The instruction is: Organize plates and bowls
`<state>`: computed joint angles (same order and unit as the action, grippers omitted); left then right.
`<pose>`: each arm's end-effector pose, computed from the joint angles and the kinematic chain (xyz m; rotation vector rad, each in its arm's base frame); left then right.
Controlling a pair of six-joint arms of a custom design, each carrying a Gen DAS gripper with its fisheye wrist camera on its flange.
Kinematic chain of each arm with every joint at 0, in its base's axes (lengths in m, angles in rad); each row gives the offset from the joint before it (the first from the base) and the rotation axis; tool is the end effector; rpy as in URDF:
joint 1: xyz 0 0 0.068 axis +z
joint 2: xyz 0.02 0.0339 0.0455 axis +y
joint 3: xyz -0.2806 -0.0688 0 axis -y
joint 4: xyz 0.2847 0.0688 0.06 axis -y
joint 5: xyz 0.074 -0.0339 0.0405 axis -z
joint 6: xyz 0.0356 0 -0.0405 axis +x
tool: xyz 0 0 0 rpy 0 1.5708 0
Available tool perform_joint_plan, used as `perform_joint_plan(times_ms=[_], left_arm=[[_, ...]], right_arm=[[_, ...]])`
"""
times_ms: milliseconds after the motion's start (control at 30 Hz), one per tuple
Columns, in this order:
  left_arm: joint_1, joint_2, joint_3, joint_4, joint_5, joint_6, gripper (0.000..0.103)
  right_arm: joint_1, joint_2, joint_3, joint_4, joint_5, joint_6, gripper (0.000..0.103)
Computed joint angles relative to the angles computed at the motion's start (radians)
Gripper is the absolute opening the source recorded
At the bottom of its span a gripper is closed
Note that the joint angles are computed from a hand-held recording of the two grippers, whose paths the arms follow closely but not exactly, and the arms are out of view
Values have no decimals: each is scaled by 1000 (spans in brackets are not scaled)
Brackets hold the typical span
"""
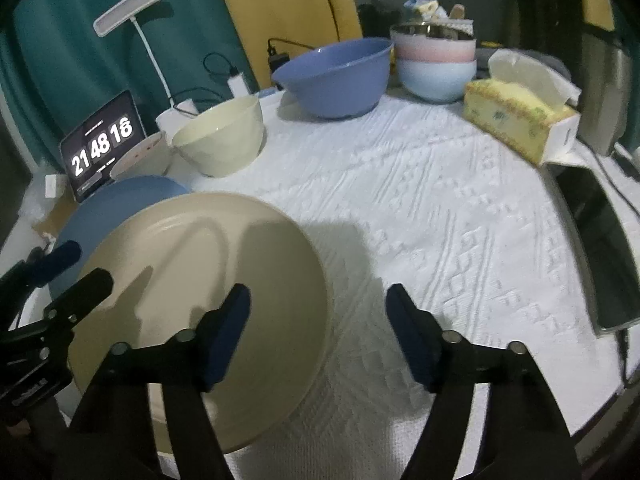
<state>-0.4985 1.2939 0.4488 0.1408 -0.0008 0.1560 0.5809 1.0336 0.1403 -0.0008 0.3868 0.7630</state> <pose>0.2289 -0.1246 0.1393 0.7330 2.1605 -0.1789 0.1483 0.0813 0.0870 0.3793 2.3528 0.1564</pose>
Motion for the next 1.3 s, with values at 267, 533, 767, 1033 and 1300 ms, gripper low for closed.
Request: perform_joint_plan(times_ms=[267, 533, 767, 1033, 1300], left_arm=[[-26, 32, 10, 12, -48, -23, 40], [-109, 52, 25, -2, -48, -33, 28], [-22, 11, 25, 9, -98, -114, 30], [16, 124, 83, -55, -103, -158, 34], [-26, 159, 84, -51, -82, -146, 34]], right_arm=[[-38, 44, -6, 55, -36, -52, 34], [-97, -13, -2, 27, -63, -136, 13], [-188, -23, -16, 51, -136, -196, 7], [-230, -18, -29, 84, -195, -200, 7], [-252, 48, -21, 125, -235, -206, 11]])
